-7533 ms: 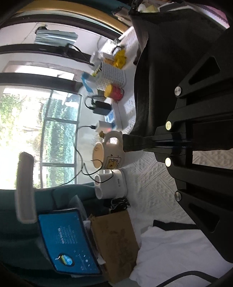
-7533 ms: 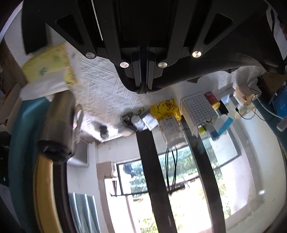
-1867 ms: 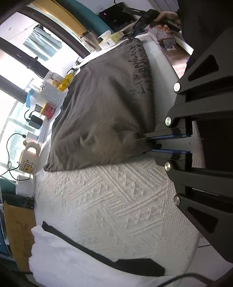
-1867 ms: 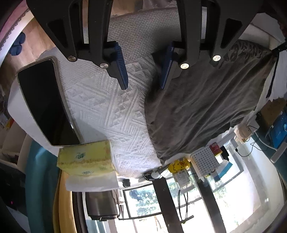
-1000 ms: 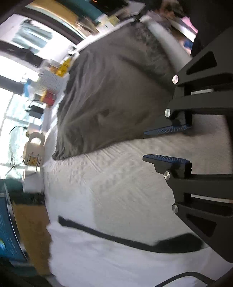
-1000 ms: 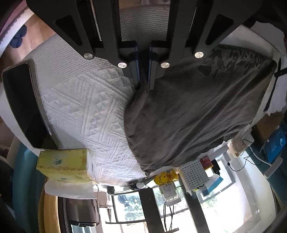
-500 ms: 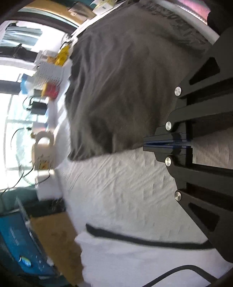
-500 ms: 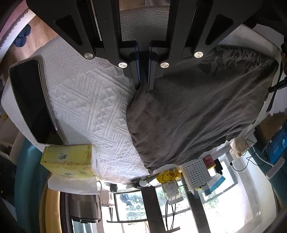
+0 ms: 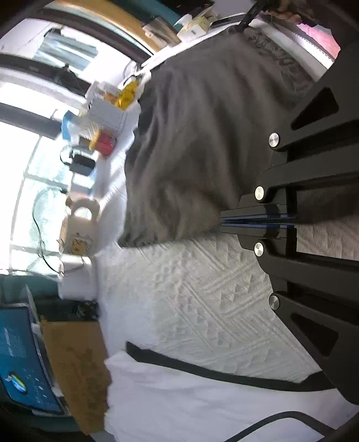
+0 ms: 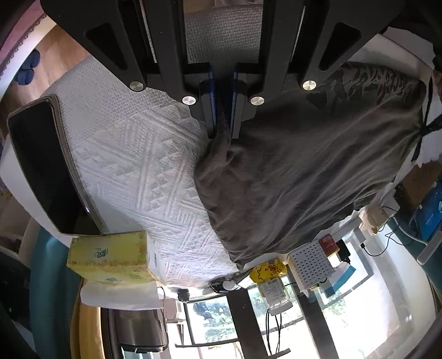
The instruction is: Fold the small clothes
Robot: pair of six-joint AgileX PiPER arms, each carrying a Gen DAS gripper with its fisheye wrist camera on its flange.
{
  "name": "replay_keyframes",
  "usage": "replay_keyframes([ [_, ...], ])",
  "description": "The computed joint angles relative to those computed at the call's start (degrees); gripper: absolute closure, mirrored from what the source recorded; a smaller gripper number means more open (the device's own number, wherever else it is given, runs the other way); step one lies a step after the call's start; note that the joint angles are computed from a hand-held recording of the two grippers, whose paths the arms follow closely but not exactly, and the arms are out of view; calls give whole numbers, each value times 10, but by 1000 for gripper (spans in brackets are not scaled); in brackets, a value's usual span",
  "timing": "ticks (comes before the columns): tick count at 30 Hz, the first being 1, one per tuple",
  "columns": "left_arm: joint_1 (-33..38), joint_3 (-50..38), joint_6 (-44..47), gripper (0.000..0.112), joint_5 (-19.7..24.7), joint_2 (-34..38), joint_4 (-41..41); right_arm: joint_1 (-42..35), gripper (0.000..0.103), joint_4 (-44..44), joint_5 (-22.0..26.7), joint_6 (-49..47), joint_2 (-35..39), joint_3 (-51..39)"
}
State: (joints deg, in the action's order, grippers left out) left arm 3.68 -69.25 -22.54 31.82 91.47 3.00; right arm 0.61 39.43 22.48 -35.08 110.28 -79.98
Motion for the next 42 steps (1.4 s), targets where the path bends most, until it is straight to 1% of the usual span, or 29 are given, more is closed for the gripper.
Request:
replay_keyframes([
  [2, -17, -4, -8, 111, 1, -2, 12, 4, 95, -3, -13, -1, -6, 10],
  [5, -37, -1, -27, 111, 1, -8, 42, 9, 95, -37, -17, 31, -8, 11],
  [10, -34, 12, -6, 111, 3, -6, 12, 13, 95, -67, -19, 60, -8, 10],
  [15, -48, 22, -43, 111, 1, -16, 29, 10, 95, -52, -14, 45, -5, 6],
  [17, -58, 30, -75, 111, -8, -25, 51, 10, 95, -48, -16, 39, -5, 8],
  [20, -71, 33, -113, 111, -8, -33, 87, 6, 95, -24, -16, 14, -6, 12],
  [27, -78, 31, -152, 110, 15, -35, 119, -1, 95, 5, -25, -16, -20, 35],
  [28, -79, 32, -154, 107, 16, -37, 119, -2, 95, 7, -27, -19, -21, 38],
  [29, -81, 36, -157, 92, 14, -40, 119, -1, 95, 4, -29, -17, -23, 40],
  [30, -82, 40, -158, 73, 10, -43, 118, 3, 95, -12, -35, -6, -27, 44],
  [31, -84, 45, -161, 67, 0, -48, 117, 8, 95, -38, -42, 14, -30, 46],
  [32, -86, 50, -165, 61, -10, -54, 120, 13, 90, -64, -49, 33, -36, 51],
  [33, -88, 52, -168, 61, -16, -58, 123, 14, 86, -67, -49, 33, -39, 54],
  [34, -92, 49, -167, 61, -18, -59, 125, 15, 70, -76, -54, 43, -46, 61],
  [35, -95, 46, -165, 61, -20, -59, 129, 14, 51, -74, -57, 44, -52, 68],
  [36, -99, 44, -165, 61, -22, -58, 134, 10, 44, -53, -59, 32, -61, 77],
  [37, -100, 41, -164, 61, -24, -57, 135, 5, 42, -29, -56, 16, -65, 82],
  [39, -99, 35, -143, 61, -28, -52, 118, -11, 42, 55, -36, -43, -76, 96],
  [42, -88, 29, -96, 61, -39, -41, 73, -24, 42, 143, -8, -92, -84, 119],
])
